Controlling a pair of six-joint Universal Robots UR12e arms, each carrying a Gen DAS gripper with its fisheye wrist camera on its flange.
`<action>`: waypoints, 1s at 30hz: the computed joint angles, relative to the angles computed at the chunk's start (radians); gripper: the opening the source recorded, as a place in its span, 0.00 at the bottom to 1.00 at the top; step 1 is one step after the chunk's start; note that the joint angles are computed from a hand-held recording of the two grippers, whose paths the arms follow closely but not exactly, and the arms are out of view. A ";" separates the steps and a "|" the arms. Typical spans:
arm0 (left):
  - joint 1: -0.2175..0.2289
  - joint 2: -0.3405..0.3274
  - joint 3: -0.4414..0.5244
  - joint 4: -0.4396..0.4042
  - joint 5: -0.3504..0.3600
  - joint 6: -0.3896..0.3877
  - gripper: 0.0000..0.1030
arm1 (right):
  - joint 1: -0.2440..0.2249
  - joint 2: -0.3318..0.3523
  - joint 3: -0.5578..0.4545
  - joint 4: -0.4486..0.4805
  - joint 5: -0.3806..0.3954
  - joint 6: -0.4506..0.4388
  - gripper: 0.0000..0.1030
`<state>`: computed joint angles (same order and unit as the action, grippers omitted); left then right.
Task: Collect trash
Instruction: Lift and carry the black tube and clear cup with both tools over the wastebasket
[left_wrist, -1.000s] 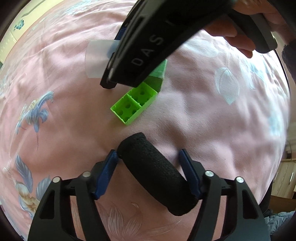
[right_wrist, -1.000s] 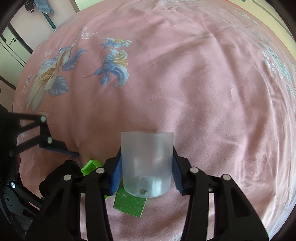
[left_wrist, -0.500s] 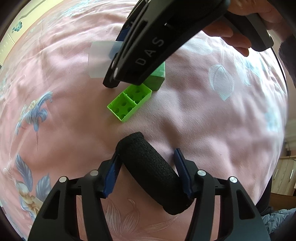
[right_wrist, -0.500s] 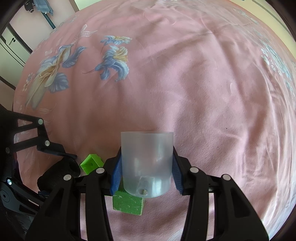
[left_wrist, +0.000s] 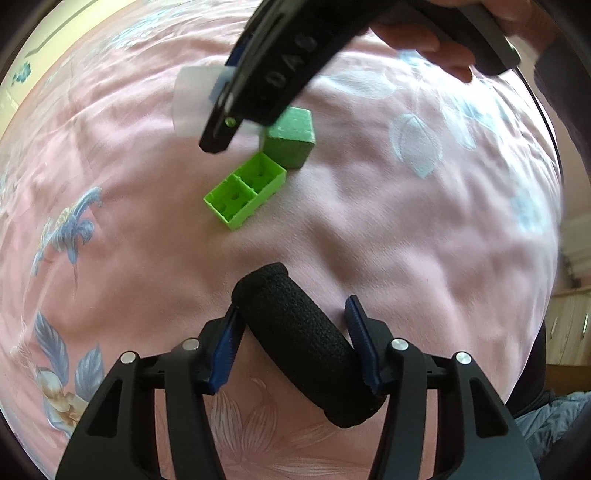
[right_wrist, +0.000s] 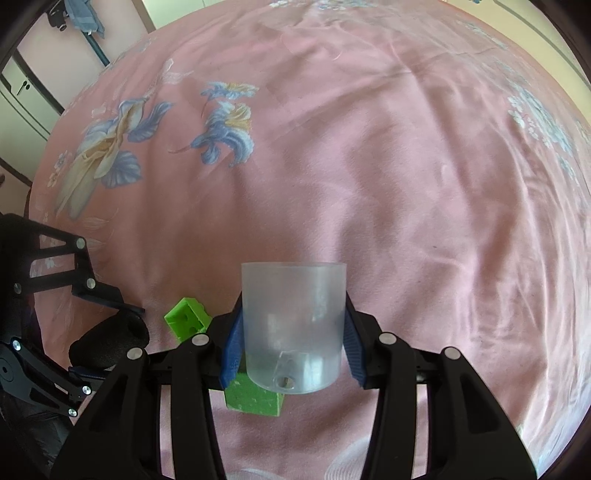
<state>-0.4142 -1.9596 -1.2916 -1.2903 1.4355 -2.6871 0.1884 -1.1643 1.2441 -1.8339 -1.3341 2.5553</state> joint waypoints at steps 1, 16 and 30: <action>-0.003 -0.001 0.001 0.000 0.001 0.005 0.55 | -0.001 -0.004 0.002 -0.006 -0.003 0.002 0.46; -0.034 0.071 -0.063 0.047 0.029 0.106 0.55 | -0.002 -0.121 0.089 -0.047 -0.093 -0.036 0.46; -0.042 0.190 -0.153 0.081 0.053 0.178 0.55 | 0.046 -0.280 0.226 -0.041 -0.177 -0.073 0.46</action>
<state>-0.4560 -1.7692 -1.4443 -1.2097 1.4882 -2.5096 0.2345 -1.4441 1.4699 -1.8752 -1.5110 2.4820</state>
